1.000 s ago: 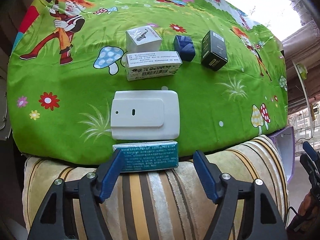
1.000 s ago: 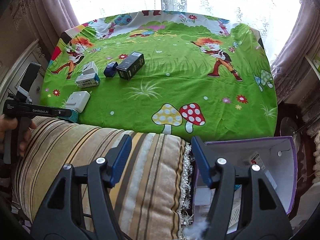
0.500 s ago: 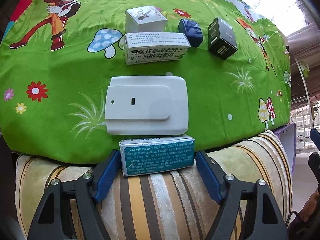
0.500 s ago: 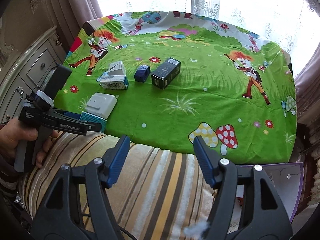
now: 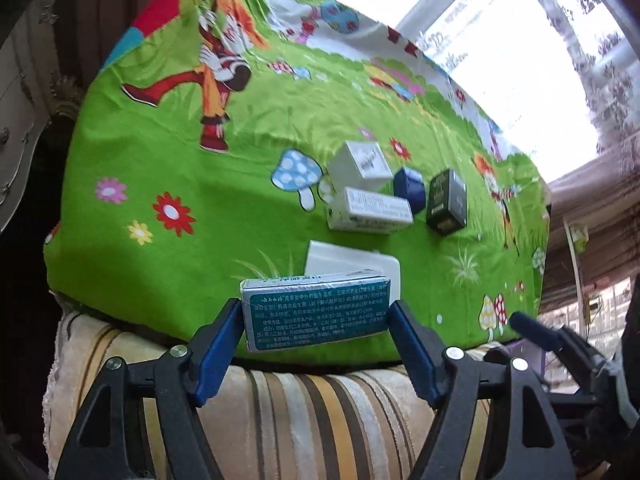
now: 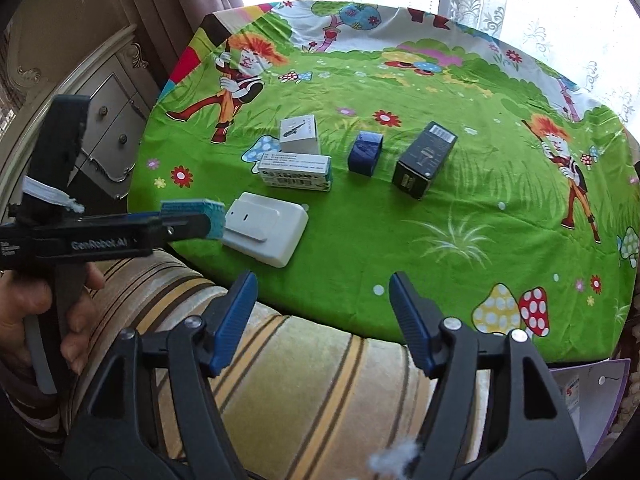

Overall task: Organize rigid objects
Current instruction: 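Grasp the teal box with the left gripper while the right grasps the white plastic case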

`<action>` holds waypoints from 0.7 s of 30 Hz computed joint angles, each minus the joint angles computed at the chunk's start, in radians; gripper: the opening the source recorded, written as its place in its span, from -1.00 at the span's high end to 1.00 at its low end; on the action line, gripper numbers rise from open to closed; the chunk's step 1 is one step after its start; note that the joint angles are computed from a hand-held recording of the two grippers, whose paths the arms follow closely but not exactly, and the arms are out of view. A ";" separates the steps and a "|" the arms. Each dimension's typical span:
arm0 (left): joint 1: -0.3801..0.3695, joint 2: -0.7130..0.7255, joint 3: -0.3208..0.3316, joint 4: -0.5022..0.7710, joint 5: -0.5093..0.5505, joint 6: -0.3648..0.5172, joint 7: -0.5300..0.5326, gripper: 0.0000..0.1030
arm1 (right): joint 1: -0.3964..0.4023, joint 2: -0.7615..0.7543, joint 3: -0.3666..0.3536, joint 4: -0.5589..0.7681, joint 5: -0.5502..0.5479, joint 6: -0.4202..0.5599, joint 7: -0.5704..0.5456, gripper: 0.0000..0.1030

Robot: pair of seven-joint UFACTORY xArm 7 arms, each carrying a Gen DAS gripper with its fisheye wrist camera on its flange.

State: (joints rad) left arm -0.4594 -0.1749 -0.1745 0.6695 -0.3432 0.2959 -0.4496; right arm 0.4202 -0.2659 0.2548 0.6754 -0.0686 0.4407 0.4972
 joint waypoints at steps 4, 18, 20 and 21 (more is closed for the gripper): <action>0.056 -0.043 -0.011 -0.053 0.069 -0.075 -0.121 -0.44 | 0.006 0.133 0.016 0.102 -0.011 0.019 0.038 -0.40; 0.046 -0.110 0.052 -0.170 0.072 -0.227 -0.199 -0.44 | 0.108 0.424 -0.040 0.377 -0.182 0.141 0.367 -0.60; 0.033 -0.113 0.066 -0.178 0.070 -0.240 -0.198 -0.44 | 0.120 0.448 -0.050 0.406 -0.200 0.162 0.396 -0.63; 0.019 -0.114 0.079 -0.181 0.063 -0.245 -0.193 -0.44 | 0.126 0.458 -0.054 0.418 -0.209 0.173 0.408 -0.67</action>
